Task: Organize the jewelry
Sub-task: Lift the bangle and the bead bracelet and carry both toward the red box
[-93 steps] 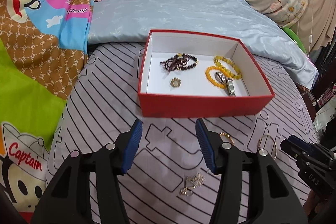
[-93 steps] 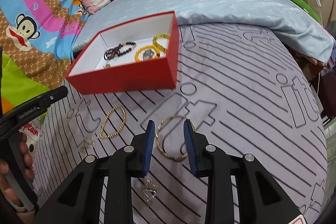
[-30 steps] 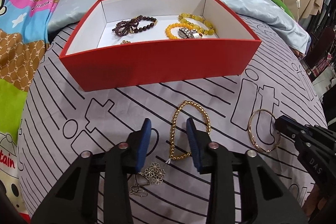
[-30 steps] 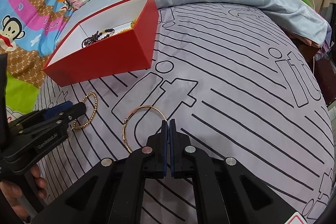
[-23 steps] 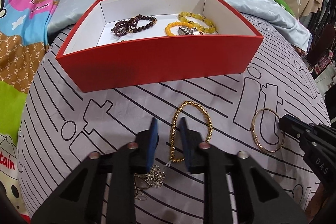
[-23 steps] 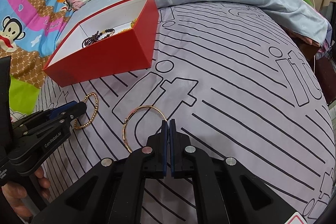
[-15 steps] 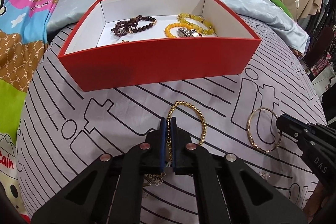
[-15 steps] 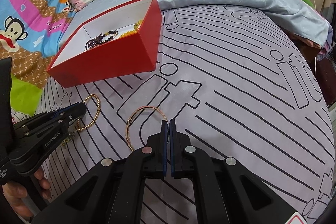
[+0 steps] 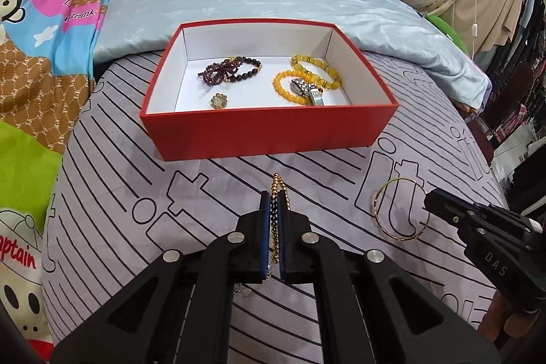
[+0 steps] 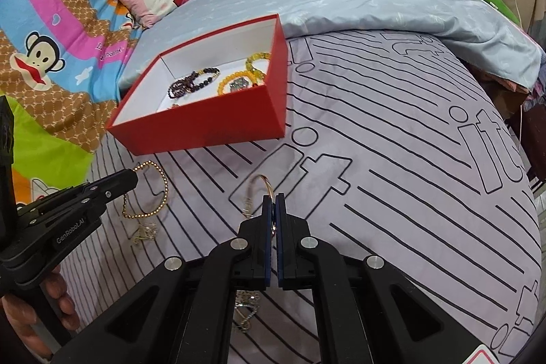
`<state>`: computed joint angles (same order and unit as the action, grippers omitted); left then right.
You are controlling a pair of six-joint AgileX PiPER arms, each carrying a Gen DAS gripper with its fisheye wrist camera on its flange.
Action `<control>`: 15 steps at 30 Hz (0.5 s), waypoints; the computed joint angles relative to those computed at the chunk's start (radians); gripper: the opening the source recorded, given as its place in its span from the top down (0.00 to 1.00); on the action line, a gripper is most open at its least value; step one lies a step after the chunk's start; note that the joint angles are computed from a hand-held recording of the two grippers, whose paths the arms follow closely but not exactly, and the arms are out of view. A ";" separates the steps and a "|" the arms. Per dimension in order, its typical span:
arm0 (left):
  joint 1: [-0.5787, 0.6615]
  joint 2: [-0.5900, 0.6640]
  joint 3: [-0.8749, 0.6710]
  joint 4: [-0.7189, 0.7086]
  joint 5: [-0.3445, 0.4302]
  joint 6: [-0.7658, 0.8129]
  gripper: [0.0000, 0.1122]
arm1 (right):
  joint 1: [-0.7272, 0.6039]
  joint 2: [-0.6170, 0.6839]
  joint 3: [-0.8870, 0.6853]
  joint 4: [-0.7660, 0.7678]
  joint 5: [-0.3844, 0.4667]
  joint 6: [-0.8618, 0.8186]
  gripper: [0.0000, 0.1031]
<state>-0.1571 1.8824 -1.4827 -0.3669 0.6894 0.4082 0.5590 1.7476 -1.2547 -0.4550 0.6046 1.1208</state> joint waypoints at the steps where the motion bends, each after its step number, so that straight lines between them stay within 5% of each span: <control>1: 0.002 -0.005 -0.001 0.003 0.002 -0.002 0.98 | 0.003 0.000 -0.008 -0.003 0.005 0.000 1.00; 15: 0.041 -0.047 -0.014 -0.015 0.033 0.014 0.98 | 0.025 -0.017 -0.048 -0.018 0.023 -0.012 1.00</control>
